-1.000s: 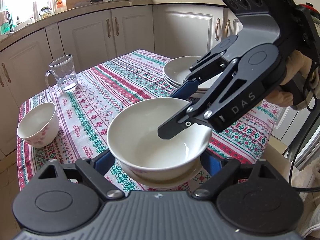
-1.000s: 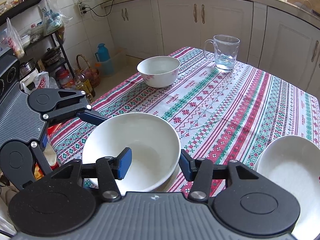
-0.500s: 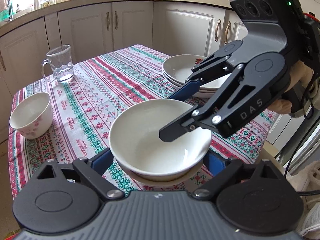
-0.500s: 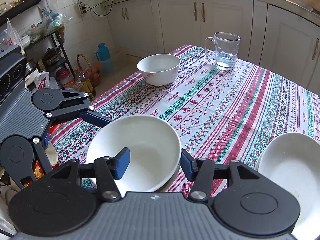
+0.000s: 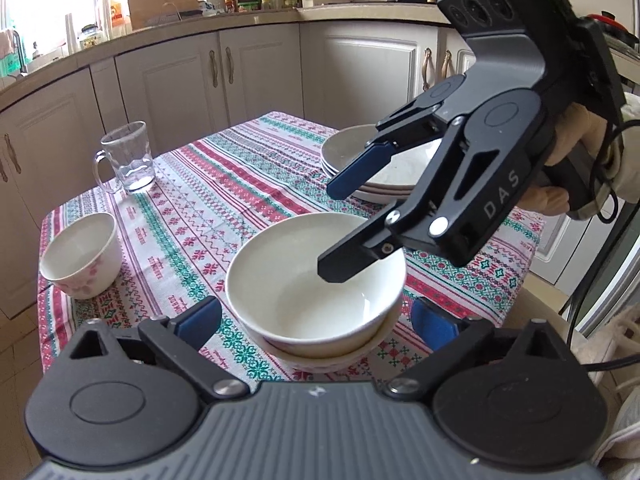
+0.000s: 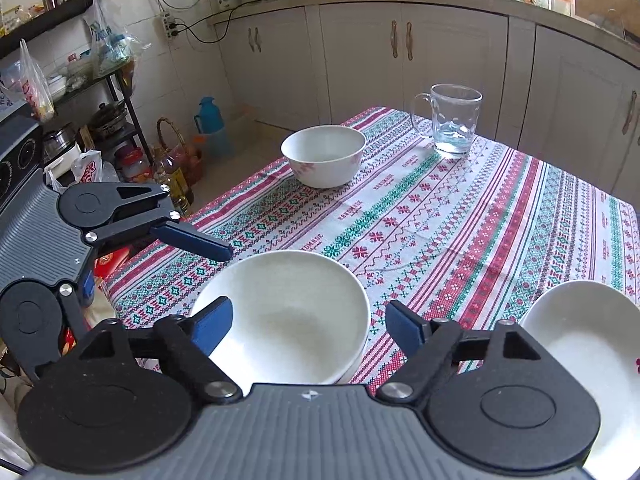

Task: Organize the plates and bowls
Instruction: 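Lower the held bowl into the first white bowl and open the right gripper, then move the right gripper to the third white bowl by the glass mug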

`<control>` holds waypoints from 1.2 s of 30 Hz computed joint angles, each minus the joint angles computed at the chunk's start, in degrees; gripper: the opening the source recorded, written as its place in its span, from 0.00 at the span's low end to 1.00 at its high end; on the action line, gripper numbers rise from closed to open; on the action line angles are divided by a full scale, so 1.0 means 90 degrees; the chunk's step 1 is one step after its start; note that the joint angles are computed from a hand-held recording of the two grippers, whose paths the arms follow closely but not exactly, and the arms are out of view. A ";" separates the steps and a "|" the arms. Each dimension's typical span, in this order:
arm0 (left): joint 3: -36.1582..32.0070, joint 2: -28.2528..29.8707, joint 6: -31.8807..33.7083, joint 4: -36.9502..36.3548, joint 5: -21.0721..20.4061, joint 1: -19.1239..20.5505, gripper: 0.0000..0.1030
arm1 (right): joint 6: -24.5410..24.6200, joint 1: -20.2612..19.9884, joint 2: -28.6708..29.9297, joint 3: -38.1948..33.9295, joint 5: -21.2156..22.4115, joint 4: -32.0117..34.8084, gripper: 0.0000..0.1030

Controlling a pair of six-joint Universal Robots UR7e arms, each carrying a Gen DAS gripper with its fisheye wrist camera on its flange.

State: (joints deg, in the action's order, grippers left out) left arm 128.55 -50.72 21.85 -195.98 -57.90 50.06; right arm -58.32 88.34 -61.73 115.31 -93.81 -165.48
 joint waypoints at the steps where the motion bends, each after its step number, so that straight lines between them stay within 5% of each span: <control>1: 0.0052 -0.0022 0.0045 -0.0107 0.0009 -0.0011 0.99 | -0.0018 0.0010 -0.0012 0.0016 0.0012 -0.0047 0.89; 6: 0.0223 -0.0062 0.0133 -0.0661 0.0333 -0.0023 0.99 | -0.0127 0.0089 -0.0044 0.0099 0.0077 -0.0354 1.00; 15: 0.0278 -0.0474 -0.0775 -0.0378 0.0742 0.0281 0.99 | -0.0286 0.0326 0.0059 0.0139 0.0037 -0.0792 1.00; 25: -0.0195 -0.0162 0.0025 -0.1435 0.1293 0.0739 0.99 | -0.0370 0.0648 0.0523 -0.0291 -0.0142 -0.0901 1.00; 36: -0.1327 0.0411 0.0767 -0.1530 0.1086 0.1434 0.99 | -0.0297 0.0937 0.1441 -0.1589 -0.0439 -0.0259 1.00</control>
